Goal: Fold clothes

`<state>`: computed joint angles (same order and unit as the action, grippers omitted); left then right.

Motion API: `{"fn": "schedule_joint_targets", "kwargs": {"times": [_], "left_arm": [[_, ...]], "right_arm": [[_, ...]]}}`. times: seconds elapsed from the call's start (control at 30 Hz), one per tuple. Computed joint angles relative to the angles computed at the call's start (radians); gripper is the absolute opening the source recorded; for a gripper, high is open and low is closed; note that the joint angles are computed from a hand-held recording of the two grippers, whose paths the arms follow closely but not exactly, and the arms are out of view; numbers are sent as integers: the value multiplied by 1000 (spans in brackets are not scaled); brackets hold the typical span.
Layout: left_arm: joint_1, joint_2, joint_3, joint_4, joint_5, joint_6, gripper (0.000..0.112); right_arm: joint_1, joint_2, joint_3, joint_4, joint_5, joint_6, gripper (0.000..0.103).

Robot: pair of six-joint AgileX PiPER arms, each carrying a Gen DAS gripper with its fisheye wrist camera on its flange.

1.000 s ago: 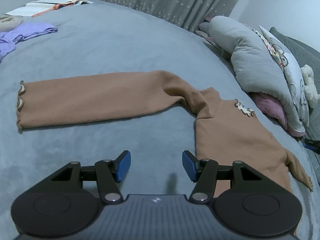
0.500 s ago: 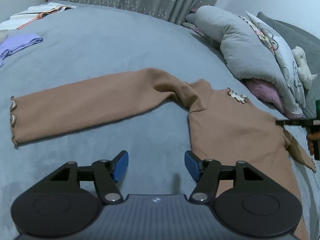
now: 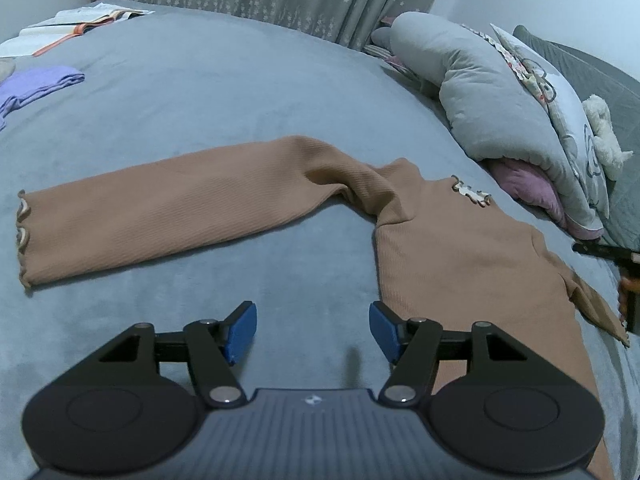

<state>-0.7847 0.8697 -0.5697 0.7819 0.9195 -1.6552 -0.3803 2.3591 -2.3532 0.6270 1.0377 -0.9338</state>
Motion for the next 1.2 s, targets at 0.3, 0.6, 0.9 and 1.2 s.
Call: {"fn": "schedule_joint_targets", "kwargs": {"times": [0.3, 0.6, 0.9, 1.2], "left_arm": [[-68, 61, -9, 62, 31, -60, 63], [-24, 22, 2, 39, 21, -27, 63], [-9, 22, -2, 40, -1, -30, 63], [-73, 81, -12, 79, 30, -62, 63]], "right_arm": [[-76, -38, 197, -21, -100, -243, 4], [-26, -119, 330, -210, -375, -61, 0], [-241, -96, 243, 139, -129, -117, 74], [-93, -222, 529, 170, -196, -497, 67]]}}
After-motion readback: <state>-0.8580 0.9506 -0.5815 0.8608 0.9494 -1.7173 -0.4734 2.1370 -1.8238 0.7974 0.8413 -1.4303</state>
